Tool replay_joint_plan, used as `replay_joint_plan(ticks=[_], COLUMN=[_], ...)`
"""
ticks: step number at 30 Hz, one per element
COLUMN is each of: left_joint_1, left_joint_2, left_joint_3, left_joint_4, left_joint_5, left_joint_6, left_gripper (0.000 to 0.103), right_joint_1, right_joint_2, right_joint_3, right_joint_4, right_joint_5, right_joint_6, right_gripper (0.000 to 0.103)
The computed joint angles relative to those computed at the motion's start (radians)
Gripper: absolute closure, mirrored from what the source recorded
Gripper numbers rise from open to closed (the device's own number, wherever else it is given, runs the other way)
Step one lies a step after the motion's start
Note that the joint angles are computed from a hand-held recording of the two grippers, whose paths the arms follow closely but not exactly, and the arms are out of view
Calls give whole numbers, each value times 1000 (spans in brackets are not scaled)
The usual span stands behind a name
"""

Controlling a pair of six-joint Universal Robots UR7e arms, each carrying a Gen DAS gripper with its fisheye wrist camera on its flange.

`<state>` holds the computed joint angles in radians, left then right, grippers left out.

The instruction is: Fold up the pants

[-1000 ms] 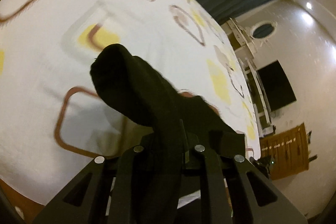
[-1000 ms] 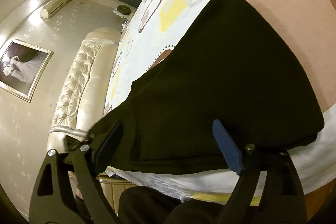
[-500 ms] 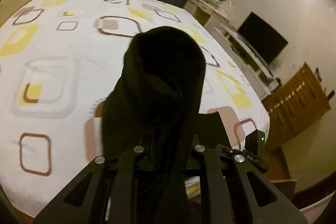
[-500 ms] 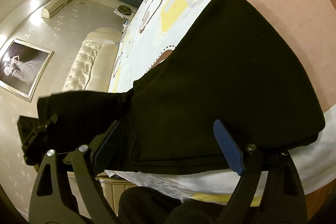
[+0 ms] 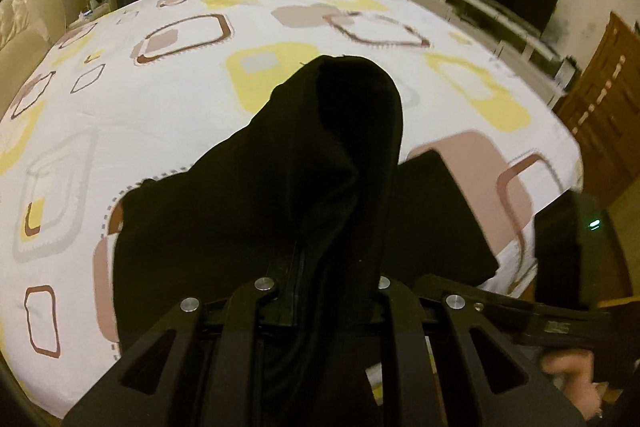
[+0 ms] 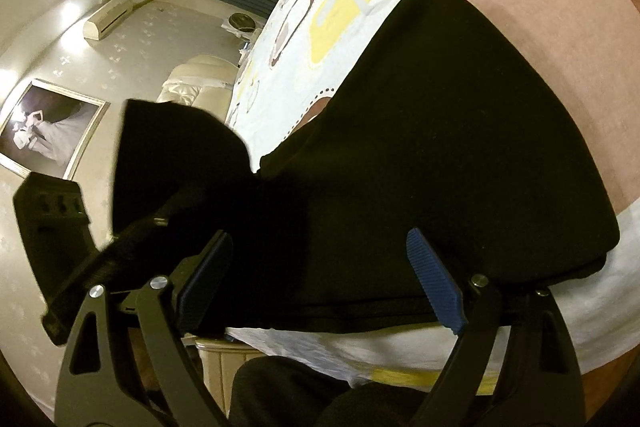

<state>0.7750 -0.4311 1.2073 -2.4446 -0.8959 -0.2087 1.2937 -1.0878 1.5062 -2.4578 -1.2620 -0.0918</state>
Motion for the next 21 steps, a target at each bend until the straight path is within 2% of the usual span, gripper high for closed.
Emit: replay_joint_plan(ticks=[5,14,21], left_joint_1=[0,1,-5], left_joint_2=[47,69,74], left_joint_3=[-13,-3,-1], left_joint_4=[20,11,-1], left_joint_5=[47,67,67], left_joint_6=[2,-17,-10], left_gripper=[89,87,72], right_joint_1=[-13,-41,-65], right_joint_2=[-2,-1,3], right_joint_3=[7,10,15], right_joint_4=[-7,-14,-32], right_joint_5=[37,118,193], right_joint_6=[18,70,128], right_gripper=[14,14,14])
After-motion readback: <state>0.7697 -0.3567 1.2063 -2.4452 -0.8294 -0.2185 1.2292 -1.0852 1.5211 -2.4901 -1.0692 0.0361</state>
